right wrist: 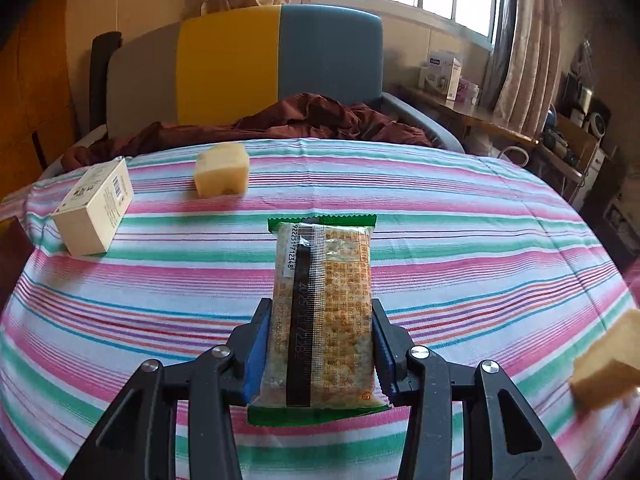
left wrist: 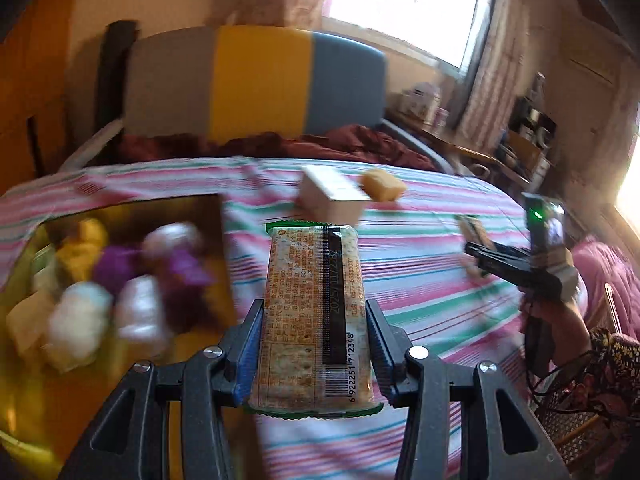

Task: Organize objects
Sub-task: 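Lift the cracker packet with the left gripper and carry it over the gold tray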

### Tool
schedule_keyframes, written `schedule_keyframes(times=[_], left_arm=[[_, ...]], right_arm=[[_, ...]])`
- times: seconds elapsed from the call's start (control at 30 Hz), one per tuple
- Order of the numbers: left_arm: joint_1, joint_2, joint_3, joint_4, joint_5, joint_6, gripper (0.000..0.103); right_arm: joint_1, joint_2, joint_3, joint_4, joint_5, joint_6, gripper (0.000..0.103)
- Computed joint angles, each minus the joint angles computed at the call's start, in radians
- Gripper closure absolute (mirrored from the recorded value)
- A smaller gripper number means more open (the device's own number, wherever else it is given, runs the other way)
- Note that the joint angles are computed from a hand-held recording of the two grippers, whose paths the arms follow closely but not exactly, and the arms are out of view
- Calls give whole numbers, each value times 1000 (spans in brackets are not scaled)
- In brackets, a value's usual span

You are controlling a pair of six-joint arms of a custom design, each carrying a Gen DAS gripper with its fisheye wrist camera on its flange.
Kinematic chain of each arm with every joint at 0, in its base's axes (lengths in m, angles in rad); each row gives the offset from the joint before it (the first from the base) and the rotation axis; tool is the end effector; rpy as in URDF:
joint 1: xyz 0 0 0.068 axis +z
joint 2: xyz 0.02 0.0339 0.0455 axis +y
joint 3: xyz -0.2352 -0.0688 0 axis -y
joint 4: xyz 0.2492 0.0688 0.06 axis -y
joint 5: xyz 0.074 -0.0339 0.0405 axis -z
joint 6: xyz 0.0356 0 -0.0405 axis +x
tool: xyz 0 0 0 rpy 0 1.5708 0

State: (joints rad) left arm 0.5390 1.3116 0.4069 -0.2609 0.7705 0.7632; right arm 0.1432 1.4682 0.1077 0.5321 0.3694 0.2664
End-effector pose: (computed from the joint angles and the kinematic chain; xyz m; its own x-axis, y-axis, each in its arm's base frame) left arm 0.1845 0.0814 0.0905 -0.6617 0.1822 -0.7273 0.4493 0.8729 -0.1901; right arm 0.1791 0.0128 0.0373 -0.6750 0.1507 -0.7222 0.2967 0.9517 -0.0787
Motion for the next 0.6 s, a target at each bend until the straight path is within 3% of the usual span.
schedule_keyframes(times=[0.13,0.33,0.47,0.6], left_arm=[[170,150,150,-129,19,126,55],[341,384,388,-286,-15,292,55],[408,532,544,-345,-65,322,55],[435,640,656,-353,-130,321,55]], right_arm=[[91,-73,5,-100,72,46,57],[220,-296,23,-325,76,202,57],[427,-373,106,-458,166,261,57],[623,-333,226,-504,234,302,57]])
